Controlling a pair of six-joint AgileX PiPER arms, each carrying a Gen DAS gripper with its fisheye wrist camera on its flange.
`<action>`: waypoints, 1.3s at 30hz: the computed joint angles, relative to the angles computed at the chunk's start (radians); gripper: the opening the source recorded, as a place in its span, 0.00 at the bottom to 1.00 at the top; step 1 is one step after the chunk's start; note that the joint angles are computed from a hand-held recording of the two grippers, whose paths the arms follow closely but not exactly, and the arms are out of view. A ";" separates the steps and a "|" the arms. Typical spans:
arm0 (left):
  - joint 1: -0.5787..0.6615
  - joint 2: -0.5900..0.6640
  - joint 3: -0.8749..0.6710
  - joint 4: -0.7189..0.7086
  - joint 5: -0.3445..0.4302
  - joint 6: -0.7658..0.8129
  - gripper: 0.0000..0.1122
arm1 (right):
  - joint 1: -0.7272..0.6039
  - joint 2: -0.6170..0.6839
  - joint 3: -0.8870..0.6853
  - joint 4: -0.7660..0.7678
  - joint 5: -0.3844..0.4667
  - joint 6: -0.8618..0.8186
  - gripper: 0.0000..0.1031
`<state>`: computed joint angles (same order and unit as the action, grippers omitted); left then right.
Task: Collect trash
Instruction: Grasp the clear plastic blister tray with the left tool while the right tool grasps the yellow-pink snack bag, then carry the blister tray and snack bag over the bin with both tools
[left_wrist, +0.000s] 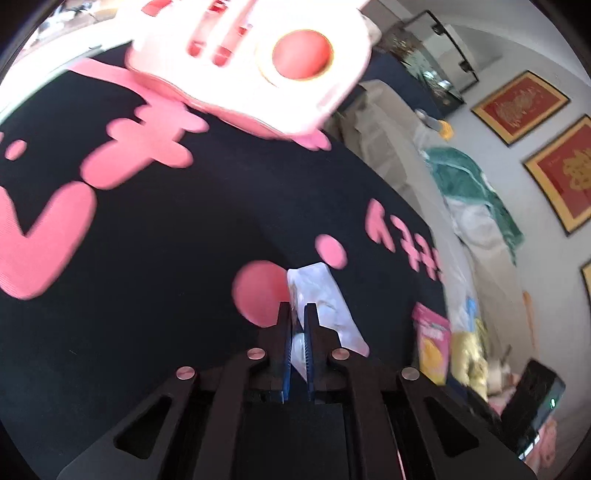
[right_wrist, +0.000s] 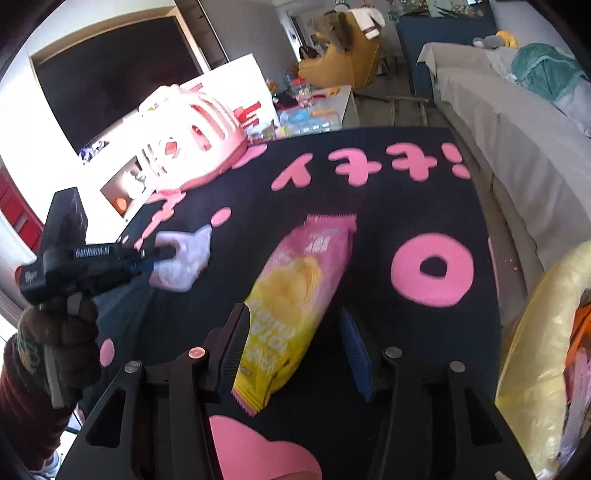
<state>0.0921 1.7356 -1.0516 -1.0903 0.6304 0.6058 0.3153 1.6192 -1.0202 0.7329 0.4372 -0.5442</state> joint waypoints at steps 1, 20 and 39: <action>-0.015 -0.017 0.011 0.007 -0.016 0.009 0.04 | 0.004 0.004 -0.013 -0.026 -0.006 0.032 0.46; -0.389 -0.384 0.074 0.741 -0.208 -0.545 0.03 | -0.012 -0.214 0.020 -0.237 0.017 0.200 0.11; -0.882 -0.046 -0.451 0.968 -0.078 -0.826 0.03 | -0.825 -0.587 0.161 0.096 0.333 -0.351 0.11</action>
<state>-0.7895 1.6891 -1.5023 -0.1227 0.5527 -0.2203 -0.5099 1.0325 -0.8592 0.8288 0.7705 -0.8950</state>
